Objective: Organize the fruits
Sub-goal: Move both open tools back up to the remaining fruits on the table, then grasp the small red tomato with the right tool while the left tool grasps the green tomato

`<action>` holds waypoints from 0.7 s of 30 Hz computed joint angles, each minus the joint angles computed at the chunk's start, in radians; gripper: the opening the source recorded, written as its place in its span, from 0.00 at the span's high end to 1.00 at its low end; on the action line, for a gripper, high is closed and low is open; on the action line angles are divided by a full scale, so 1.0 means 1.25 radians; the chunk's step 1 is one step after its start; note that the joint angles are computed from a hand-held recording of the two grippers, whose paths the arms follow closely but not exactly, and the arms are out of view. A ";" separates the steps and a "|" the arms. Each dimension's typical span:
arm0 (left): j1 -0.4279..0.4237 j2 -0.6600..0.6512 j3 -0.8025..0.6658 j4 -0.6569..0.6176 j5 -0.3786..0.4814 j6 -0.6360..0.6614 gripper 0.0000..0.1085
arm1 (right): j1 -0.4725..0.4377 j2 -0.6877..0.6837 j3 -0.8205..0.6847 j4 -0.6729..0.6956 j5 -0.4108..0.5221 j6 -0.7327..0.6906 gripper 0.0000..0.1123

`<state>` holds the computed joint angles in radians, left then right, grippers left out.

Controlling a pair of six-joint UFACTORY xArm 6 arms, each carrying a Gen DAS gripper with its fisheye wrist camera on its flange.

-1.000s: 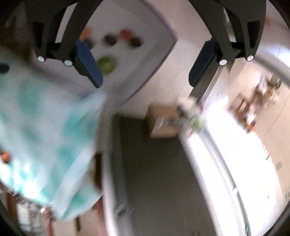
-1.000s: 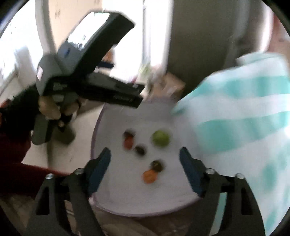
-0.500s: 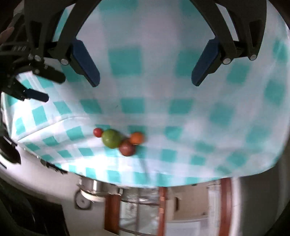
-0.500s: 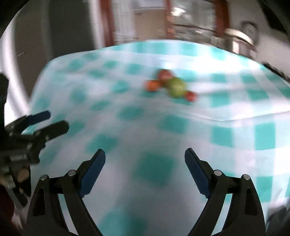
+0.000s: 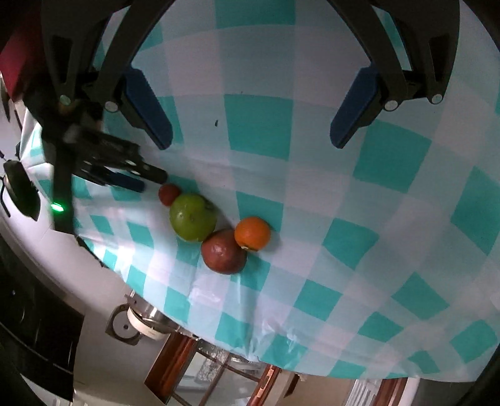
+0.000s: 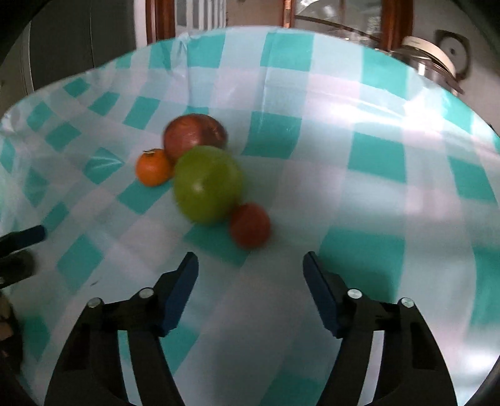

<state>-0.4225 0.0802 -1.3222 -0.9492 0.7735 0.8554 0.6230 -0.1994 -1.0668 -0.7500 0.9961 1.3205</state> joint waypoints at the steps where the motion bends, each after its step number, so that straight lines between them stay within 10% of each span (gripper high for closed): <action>1: -0.001 0.003 -0.003 0.001 0.003 -0.003 0.07 | -0.017 0.005 -0.001 0.016 -0.017 -0.024 0.46; 8: 0.003 0.005 -0.007 -0.007 0.013 -0.015 0.07 | -0.071 0.036 -0.019 0.069 -0.083 -0.150 0.52; 11: 0.004 0.004 -0.006 -0.010 0.015 -0.020 0.07 | -0.061 0.026 -0.009 0.063 -0.088 -0.132 0.71; 21: 0.002 0.005 -0.012 0.003 0.029 -0.024 0.07 | 0.154 -0.047 0.012 -0.055 0.079 0.255 0.72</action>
